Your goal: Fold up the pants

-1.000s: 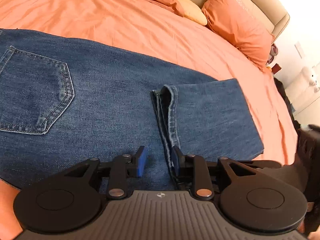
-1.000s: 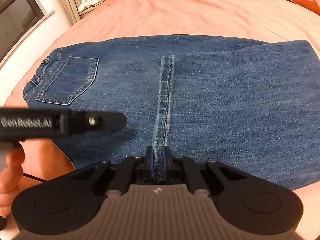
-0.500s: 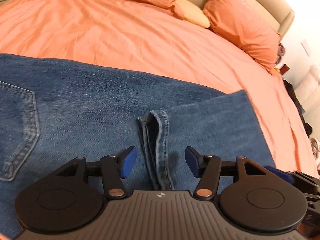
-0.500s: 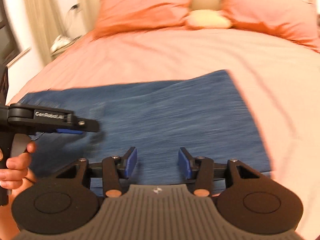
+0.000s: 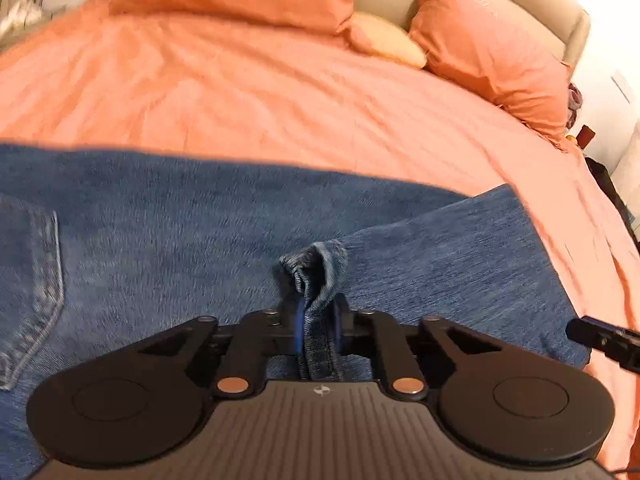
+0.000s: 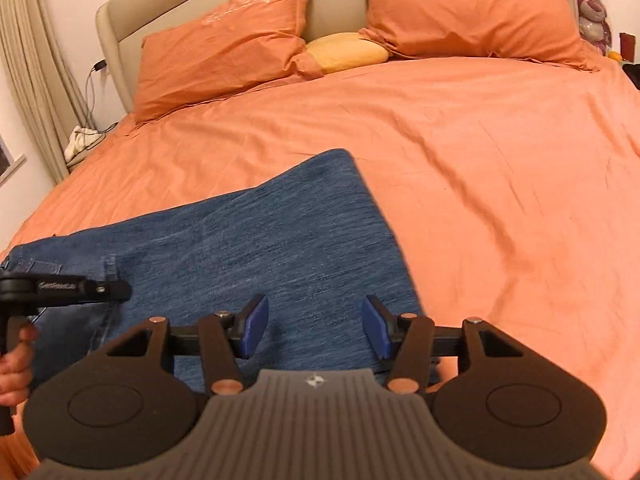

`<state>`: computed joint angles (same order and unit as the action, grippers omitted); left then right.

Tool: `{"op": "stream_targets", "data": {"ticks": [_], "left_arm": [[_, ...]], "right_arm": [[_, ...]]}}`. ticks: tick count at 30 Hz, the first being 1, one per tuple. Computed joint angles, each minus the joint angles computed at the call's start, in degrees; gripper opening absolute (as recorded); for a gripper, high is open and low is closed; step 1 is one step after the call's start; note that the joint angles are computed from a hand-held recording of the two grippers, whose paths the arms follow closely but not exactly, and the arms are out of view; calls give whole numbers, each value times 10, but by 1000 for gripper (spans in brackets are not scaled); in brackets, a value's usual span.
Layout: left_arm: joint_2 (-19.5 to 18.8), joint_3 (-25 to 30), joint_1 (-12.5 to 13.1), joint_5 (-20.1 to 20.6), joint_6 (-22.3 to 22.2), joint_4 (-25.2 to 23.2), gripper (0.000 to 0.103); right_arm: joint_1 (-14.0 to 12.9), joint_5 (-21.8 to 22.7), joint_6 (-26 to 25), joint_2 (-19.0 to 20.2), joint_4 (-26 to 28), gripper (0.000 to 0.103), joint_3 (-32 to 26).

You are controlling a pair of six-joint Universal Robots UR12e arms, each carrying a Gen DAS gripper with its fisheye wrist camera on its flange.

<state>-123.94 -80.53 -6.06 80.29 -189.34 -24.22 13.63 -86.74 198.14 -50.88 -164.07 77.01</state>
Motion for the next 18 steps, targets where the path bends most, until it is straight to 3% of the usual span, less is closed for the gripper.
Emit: {"op": "stream_targets", "data": {"ticks": [3,7,8,10,13,18], "left_arm": [[9,-4,-6,14,19,32,11],[12,22,-10,19,56,27,11],[11,32,-11,23,68,19,11],[4,53,-13,38,96,-9,11],[-13,85,-13,60,108,-74,10],[-38,100,-17,96,127,-122,9]], "right_arm": [[-5,-8,14,-7,-12,50,10],[-10,-16,30,-14,-33,46,21],[-10,-21,25,-15,-33,43,21],[-10,-24,16,-14,-31,23,19],[-11,-12,7,-10,-28,17,15],[-12,1,-6,-3,4,14,1]]}}
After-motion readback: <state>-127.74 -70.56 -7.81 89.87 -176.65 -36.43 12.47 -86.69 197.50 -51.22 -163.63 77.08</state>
